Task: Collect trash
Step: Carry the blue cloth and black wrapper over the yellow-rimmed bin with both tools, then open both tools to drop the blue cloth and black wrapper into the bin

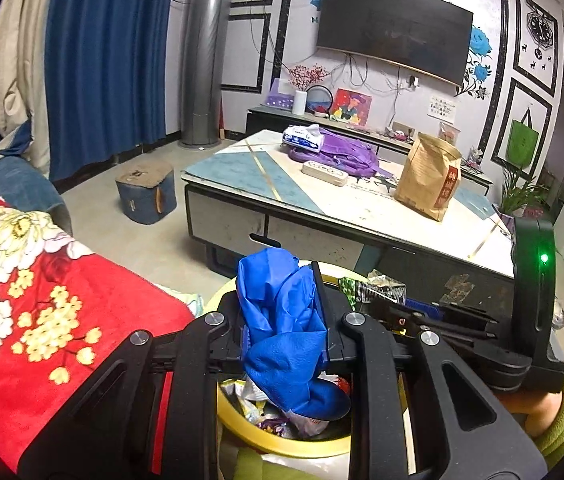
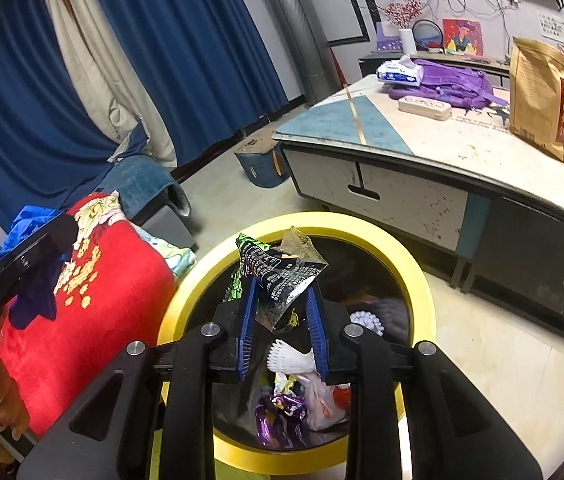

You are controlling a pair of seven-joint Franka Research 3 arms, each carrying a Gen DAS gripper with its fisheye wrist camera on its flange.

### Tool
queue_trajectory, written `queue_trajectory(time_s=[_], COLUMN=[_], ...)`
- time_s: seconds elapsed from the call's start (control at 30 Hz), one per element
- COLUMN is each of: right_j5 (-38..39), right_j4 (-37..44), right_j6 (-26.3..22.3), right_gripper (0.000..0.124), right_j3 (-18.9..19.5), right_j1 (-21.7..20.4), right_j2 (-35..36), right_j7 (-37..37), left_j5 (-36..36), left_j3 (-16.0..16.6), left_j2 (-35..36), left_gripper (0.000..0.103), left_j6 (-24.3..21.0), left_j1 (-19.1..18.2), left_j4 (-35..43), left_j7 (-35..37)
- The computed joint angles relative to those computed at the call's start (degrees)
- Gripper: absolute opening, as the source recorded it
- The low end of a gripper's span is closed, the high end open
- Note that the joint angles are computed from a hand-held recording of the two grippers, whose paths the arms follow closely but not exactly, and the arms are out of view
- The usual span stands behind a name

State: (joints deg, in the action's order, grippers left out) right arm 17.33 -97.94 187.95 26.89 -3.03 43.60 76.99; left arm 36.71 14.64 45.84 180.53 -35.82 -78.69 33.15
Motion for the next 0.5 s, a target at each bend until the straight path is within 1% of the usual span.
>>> queue_trajectory(time_s=[0.03, 0.07, 0.3, 0.43, 0.47, 0.5], right_j5=[0.08, 0.20, 1.60, 2.32, 2.51, 2.73], right_j4=[-0.05, -0.07, -0.03, 0.15, 0.30, 0.22], right_j6=[-0.15, -0.38, -1.34, -1.82, -2.08, -2.11], right_gripper=[0.025, 0.025, 0.026, 0.028, 0.030, 0.031], right_j3=[-0.02, -0.04, -0.68, -0.92, -1.00, -0.72], right_j1=[-0.13, -0.25, -0.23, -0.12, -0.05, -0.23], right_j2=[0.05, 0.09, 0.27, 0.38, 0.42, 0.46], right_j7=[0.12, 0.25, 0.72, 0.73, 0.72, 0.61], left_j5=[-0.24, -0.39, -2.50, -3.90, -4.07, -4.41], left_j3=[-1.48, -2.03, -8.95, -11.01, -10.67, -11.08], left_j2=[0.56, 0.98, 4.18, 5.87, 5.91, 6.30], left_gripper=[0.017, 0.017, 0.017, 0.019, 0.020, 0.020], left_j6=[-0.51, -0.92, -4.32, -5.98, -6.12, -6.37], left_j1=[0.98, 1.31, 5.64, 6.80, 6.54, 6.80], left_j4=[1.01, 1.72, 6.96, 9.85, 9.95, 10.57], left_j7=[1.12, 1.66, 7.81, 10.76, 10.71, 11.24])
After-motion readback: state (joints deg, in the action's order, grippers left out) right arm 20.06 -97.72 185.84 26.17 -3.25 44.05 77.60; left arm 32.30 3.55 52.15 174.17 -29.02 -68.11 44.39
